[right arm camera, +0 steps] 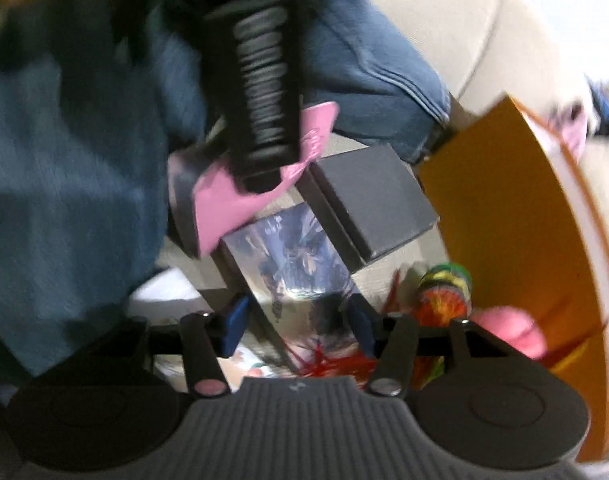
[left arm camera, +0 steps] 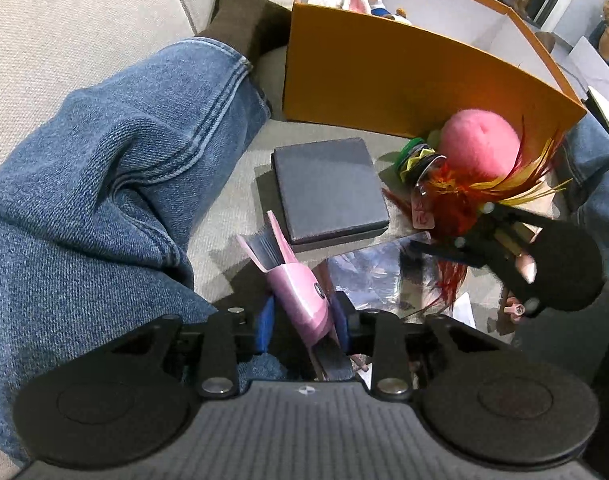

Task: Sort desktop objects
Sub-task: 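Grasp the grey photo card box with the right gripper and lift it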

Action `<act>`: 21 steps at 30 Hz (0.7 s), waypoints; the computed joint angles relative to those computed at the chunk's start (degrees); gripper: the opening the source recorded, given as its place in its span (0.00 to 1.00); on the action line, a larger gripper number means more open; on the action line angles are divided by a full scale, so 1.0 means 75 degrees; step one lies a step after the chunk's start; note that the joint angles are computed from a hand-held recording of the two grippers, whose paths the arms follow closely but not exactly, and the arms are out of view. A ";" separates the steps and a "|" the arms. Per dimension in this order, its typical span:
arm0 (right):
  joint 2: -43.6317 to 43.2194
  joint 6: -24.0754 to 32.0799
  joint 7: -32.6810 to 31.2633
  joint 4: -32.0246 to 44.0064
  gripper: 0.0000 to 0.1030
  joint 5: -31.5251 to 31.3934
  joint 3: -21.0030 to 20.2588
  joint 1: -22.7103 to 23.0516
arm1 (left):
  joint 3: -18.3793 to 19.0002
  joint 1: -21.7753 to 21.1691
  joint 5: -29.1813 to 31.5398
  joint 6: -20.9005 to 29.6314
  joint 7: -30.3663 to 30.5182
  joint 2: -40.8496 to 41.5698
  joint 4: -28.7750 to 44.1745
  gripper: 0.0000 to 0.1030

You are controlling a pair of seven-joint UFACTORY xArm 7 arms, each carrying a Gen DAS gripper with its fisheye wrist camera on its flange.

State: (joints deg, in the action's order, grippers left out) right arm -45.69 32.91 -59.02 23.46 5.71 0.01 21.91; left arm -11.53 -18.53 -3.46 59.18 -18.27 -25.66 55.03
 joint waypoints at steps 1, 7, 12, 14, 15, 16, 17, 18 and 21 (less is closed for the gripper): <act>-0.0087 -0.0298 -0.0155 -0.0208 0.61 -0.0127 0.0073 0.0019 | 0.0022 -0.0010 -0.0034 -0.0044 0.0019 -0.0018 -0.0031 0.34; -0.0175 -0.1110 -0.0527 -0.0635 0.62 -0.0479 0.0073 0.0178 | 0.0113 -0.0035 -0.0226 -0.0327 0.0120 -0.0139 -0.0246 0.34; -0.0144 -0.0261 -0.0258 -0.0059 0.47 -0.0087 -0.0248 0.0171 | 0.0144 -0.0051 -0.0318 -0.0476 0.0190 -0.0274 -0.0390 0.34; 0.0006 0.0129 -0.0040 0.0336 0.43 0.0238 -0.0410 0.0107 | 0.0164 -0.0061 -0.0365 -0.0537 0.0237 -0.0306 -0.0438 0.33; 0.0155 0.0335 0.0118 0.0572 0.41 0.0417 -0.0476 0.0043 | 0.0172 -0.0062 -0.0391 -0.0558 0.0249 -0.0310 -0.0446 0.33; 0.0374 0.0605 0.0323 0.0887 0.41 0.0657 -0.0587 -0.0026 | 0.0184 -0.0064 -0.0420 -0.0579 0.0265 -0.0312 -0.0452 0.33; 0.0655 0.0925 0.0580 0.1276 0.40 0.0967 -0.0738 -0.0105 | 0.0196 -0.0069 -0.0448 -0.0595 0.0287 -0.0322 -0.0465 0.33; 0.0906 0.1232 0.0802 0.1619 0.39 0.1245 -0.0851 -0.0194 | 0.0203 -0.0068 -0.0477 -0.0611 0.0289 -0.0328 -0.0469 0.32; 0.2009 0.2864 0.1752 0.3084 0.33 0.2417 -0.1415 -0.0500 | 0.0228 -0.0085 -0.0560 -0.0685 0.0345 -0.0324 -0.0473 0.30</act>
State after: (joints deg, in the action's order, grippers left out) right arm -30.63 54.39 -45.89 46.58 23.84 -10.61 18.16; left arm -9.82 -19.16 -7.66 54.04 -15.68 -28.09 51.48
